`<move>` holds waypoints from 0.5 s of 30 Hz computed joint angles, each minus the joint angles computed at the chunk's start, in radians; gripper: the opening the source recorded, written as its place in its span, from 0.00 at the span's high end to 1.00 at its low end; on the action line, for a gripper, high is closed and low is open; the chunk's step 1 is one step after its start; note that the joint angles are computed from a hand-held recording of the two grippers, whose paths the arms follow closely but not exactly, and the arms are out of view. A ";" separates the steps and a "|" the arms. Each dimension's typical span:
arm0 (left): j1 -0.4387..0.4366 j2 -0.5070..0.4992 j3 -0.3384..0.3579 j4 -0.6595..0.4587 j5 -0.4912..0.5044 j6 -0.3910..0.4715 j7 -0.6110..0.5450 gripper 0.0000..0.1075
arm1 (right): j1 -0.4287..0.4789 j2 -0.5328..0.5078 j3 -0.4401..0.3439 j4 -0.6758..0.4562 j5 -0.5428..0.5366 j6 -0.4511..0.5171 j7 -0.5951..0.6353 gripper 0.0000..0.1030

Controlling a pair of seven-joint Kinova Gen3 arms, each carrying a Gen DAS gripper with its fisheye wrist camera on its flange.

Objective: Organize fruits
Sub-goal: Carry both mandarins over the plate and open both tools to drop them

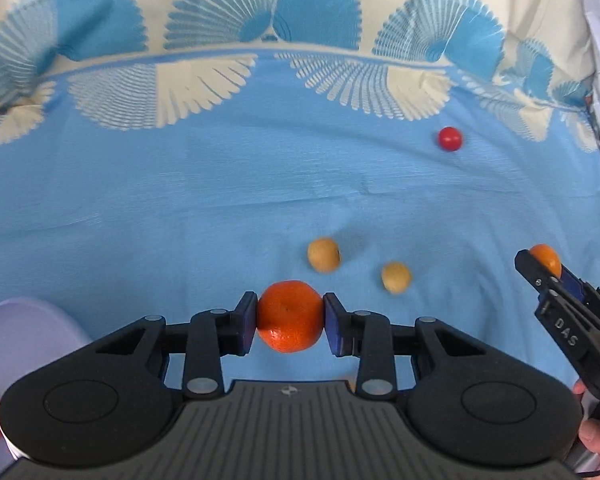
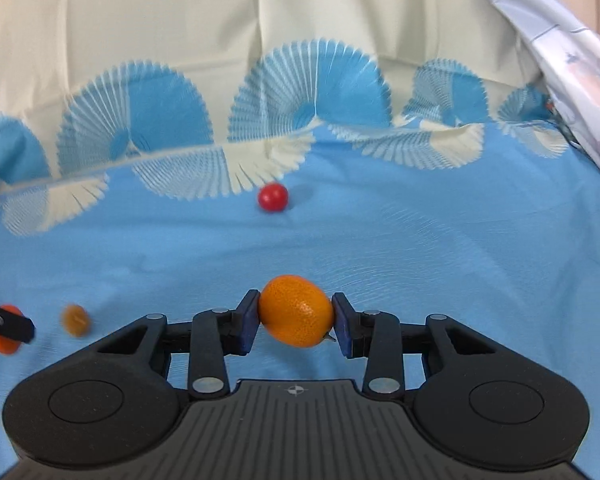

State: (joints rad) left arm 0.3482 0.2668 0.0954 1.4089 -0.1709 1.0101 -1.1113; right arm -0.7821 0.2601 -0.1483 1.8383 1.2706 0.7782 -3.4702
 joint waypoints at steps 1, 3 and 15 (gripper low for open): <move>0.002 -0.036 -0.001 0.019 0.001 0.014 0.009 0.64 | -0.018 -0.026 -0.011 0.012 0.000 0.018 -0.009 0.61; 0.000 -0.099 0.001 0.048 -0.004 0.049 0.023 0.64 | -0.055 -0.066 -0.044 0.019 -0.011 0.077 -0.008 0.61; -0.064 -0.544 0.112 0.206 -0.106 0.318 0.105 0.64 | -0.254 -0.182 -0.271 -0.095 -0.130 0.226 0.066 0.61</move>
State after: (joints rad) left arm 0.2841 -0.2768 0.2075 1.6148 -0.2767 1.3283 -1.0066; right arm -1.0364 0.0784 -0.4190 1.7432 1.1402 1.0041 -3.4046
